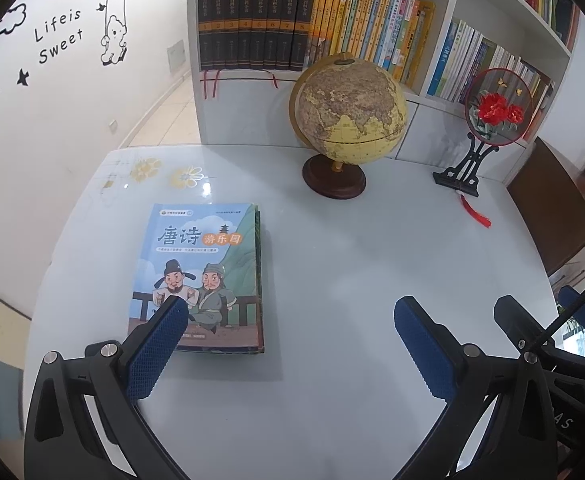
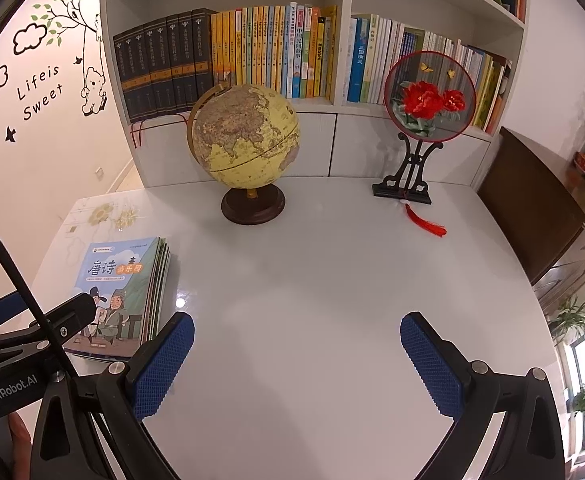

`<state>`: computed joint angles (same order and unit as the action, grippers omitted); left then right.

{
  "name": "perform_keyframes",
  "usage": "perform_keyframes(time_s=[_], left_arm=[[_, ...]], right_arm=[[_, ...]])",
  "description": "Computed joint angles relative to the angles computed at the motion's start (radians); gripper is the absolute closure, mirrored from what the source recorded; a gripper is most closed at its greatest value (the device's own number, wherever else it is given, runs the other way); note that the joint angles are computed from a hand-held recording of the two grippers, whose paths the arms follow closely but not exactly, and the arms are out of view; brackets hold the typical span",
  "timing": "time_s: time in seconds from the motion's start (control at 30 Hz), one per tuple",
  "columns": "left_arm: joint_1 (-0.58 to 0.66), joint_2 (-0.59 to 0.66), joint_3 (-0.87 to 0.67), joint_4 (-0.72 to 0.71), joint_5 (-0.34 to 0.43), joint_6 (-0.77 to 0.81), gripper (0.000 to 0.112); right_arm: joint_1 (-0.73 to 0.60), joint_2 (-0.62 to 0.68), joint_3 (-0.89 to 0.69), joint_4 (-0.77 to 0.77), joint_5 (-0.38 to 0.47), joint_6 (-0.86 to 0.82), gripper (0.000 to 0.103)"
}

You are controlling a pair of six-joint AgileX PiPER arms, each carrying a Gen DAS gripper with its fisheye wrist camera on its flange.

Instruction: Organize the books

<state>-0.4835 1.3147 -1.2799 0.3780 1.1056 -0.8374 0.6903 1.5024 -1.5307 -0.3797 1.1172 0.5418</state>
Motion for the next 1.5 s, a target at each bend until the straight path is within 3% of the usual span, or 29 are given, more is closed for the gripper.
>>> perform_keyframes(time_s=[0.77,1.5], left_arm=[[-0.024,0.002,-0.008,0.032,0.011,-0.022,0.01],[-0.052,0.047,-0.055,0.073,0.082,-0.034,0.01]], right_arm=[[0.009,-0.007,0.006,-0.011,0.0,0.017,0.0],[-0.009,-0.013,0.007,-0.015,0.002,0.016,0.0]])
